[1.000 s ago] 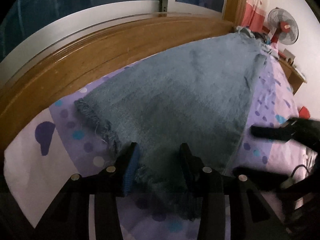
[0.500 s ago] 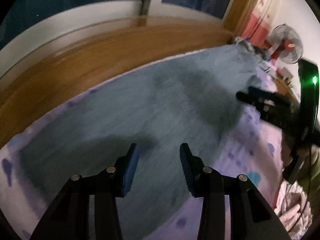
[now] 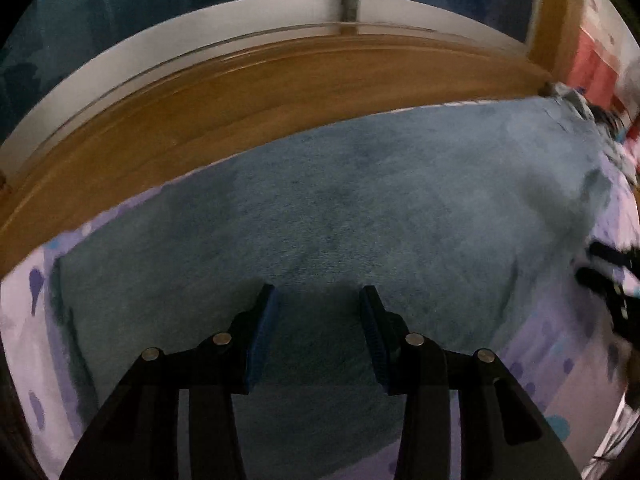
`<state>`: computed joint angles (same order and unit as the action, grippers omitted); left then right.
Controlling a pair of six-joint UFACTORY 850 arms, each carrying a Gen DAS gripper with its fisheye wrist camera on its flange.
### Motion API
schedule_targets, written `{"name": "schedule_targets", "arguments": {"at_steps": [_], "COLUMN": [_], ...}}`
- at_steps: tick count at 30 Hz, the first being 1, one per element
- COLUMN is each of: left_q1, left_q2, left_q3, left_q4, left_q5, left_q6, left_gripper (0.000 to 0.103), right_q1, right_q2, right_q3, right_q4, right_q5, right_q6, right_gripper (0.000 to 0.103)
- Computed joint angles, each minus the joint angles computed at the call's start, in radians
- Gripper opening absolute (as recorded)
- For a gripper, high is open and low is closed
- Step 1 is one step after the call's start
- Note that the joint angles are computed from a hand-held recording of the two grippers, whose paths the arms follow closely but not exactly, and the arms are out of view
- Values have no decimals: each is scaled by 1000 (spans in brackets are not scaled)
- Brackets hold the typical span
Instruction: Fold clothes
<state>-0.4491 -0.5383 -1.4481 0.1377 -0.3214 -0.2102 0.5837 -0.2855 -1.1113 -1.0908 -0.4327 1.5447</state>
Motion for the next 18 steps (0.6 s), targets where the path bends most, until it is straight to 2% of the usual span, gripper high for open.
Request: {"name": "schedule_targets", "arguments": {"at_steps": [2, 3, 5, 7, 13, 15, 18], "left_q1": [0, 2, -10, -25, -70, -81, -99], "left_q2": [-6, -10, -17, -53, -241, -284, -377], "left_q3": [-27, -41, -65, -127, -415, -474, -595], "left_q4": [-67, -108, -269, -400, -632, -624, -494], "left_q5": [-41, -61, -34, -39, -147, -174, -230], "left_q6": [32, 57, 210, 379, 676, 685, 579], "left_gripper": [42, 42, 42, 42, 42, 42, 42], "right_q1": [-21, -26, -28, -43, -87, -90, -94], "right_q2": [30, 50, 59, 45, -95, -116, -66], "right_q3": [21, 31, 23, -12, -169, -171, -96], "right_q4": [46, 15, -85, -98, 97, 138, 85], "right_q5": [68, 76, 29, -5, -88, -95, -29], "right_q6": [-27, 0, 79, 66, -153, -163, -15], "right_gripper": [52, 52, 52, 52, 52, 52, 52]}}
